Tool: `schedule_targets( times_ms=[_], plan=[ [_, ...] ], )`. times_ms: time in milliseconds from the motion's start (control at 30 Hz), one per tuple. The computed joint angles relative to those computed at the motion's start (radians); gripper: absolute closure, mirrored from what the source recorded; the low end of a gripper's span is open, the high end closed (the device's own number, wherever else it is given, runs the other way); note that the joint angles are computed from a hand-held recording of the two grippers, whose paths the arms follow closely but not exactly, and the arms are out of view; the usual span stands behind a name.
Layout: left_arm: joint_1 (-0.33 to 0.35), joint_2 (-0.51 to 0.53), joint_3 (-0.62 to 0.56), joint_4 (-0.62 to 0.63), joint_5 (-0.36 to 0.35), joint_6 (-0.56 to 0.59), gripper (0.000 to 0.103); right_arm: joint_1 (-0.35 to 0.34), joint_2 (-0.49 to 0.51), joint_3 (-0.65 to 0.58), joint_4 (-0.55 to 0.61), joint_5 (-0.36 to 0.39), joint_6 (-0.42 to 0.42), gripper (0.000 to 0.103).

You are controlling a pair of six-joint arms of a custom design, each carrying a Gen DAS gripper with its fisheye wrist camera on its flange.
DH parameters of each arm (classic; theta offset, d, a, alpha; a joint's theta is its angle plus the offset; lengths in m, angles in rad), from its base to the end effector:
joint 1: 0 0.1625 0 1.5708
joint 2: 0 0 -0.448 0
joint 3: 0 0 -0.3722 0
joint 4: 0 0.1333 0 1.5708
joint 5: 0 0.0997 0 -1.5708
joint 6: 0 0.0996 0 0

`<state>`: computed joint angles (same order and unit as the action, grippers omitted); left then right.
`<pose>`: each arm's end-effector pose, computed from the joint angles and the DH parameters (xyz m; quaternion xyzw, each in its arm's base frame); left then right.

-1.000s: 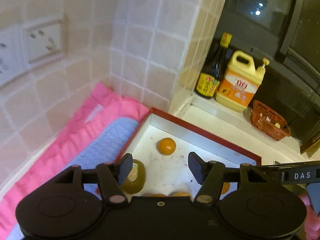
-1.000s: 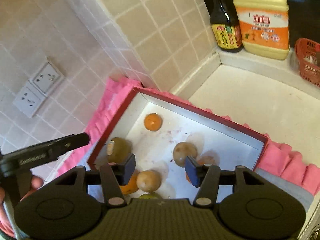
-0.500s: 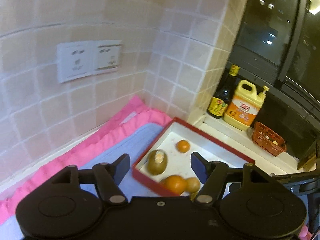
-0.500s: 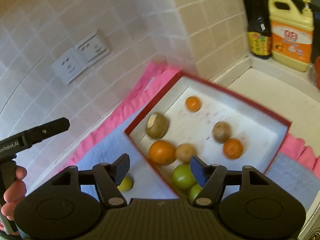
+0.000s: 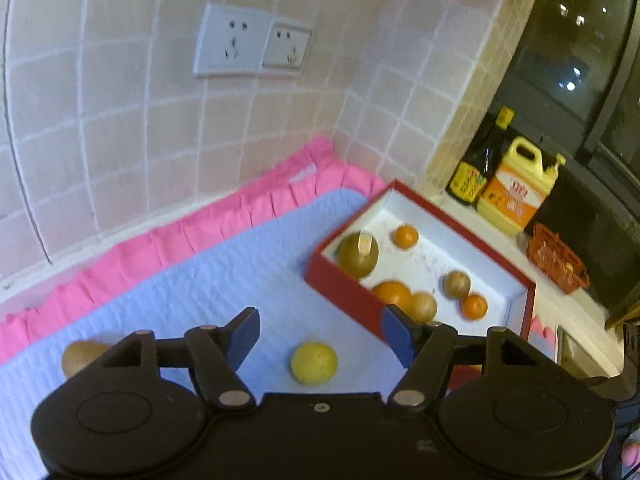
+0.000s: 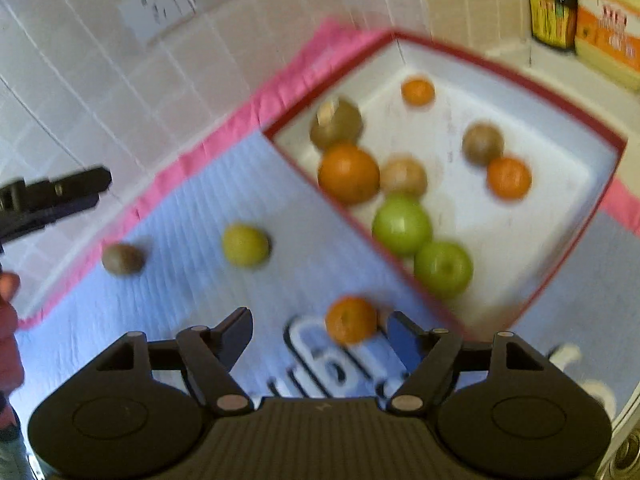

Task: Organize fruits
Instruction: 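Move both tools back over the mat toward the yellow-green apple and a mandarin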

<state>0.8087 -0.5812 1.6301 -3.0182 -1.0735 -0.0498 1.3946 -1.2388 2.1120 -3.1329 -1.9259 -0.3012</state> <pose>-0.3427 -0.6210 0.0438 0.2856 0.9074 -0.2715 0.1459 0.0057 -0.5307 0.2921 -0.0017 -0.9284 0.2836 0.2401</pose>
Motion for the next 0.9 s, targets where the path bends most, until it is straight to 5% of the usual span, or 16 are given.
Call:
schedule_targets(
  times_ms=[233, 900],
  plan=[
    [0.023, 0.024, -0.004, 0.079, -0.053, 0.064, 0.023, -0.024, 0.039, 0.021, -0.038, -0.050, 0.034, 0.027],
    [0.087, 0.175, -0.196, 0.250, -0.050, 0.189, 0.023, -0.002, 0.178, -0.044, -0.174, -0.146, 0.074, 0.028]
  ],
)
